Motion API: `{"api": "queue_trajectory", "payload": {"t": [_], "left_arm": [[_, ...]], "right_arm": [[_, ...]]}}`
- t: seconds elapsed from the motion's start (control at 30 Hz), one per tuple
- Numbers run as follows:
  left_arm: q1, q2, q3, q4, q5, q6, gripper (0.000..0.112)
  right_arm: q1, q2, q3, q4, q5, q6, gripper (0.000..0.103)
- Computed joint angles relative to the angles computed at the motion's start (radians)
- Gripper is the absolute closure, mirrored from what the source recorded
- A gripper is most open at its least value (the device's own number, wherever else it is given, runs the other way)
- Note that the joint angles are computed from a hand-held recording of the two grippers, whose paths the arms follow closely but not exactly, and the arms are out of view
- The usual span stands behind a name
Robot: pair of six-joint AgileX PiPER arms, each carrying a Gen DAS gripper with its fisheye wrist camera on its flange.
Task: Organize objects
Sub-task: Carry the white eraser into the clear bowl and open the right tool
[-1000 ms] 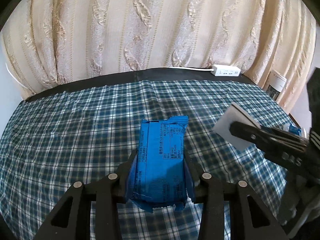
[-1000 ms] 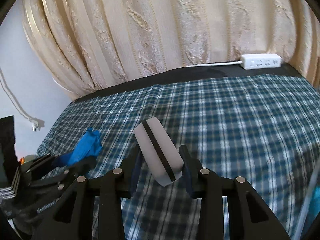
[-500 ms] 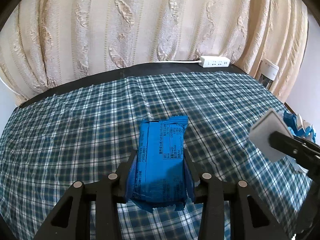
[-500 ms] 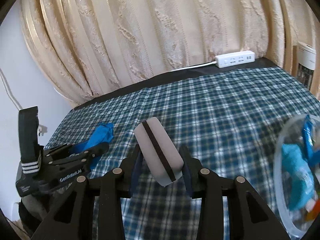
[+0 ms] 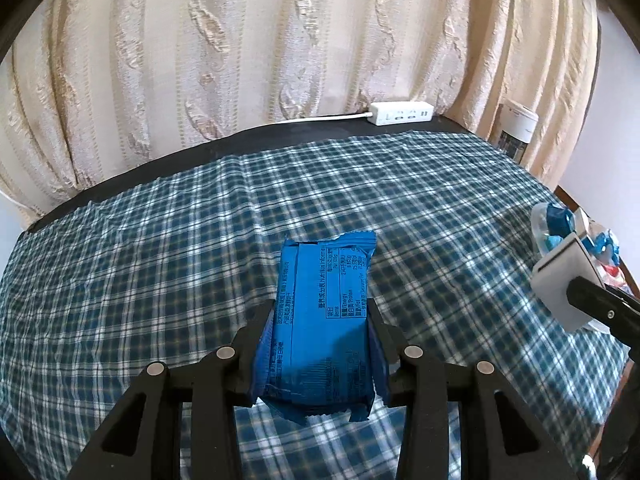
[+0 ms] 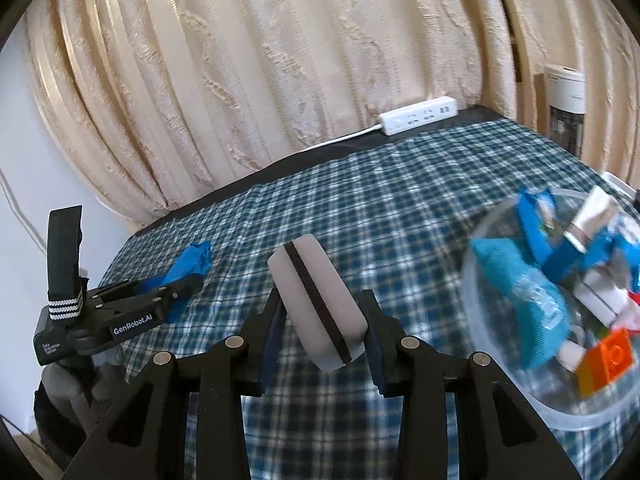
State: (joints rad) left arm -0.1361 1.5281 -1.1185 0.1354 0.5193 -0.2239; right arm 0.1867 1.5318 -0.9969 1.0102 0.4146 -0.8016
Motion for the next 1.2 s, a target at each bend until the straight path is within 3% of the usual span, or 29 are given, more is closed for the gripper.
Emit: {"api": "queue_trajectory", "payload": {"t": [0.63, 1.2], "left_arm": [[-0.21, 0.061, -0.108, 0.126, 0.064, -0.14, 0.069], [-0.315, 0.15, -0.228, 0.111, 0.102, -0.126, 0.069]], "right_arm": [[-0.356, -0.127, 0.143, 0.153, 0.121, -0.195, 0.065], [-0.616, -0.133, 0.138, 0.175, 0.143, -0.227, 0.064]]}}
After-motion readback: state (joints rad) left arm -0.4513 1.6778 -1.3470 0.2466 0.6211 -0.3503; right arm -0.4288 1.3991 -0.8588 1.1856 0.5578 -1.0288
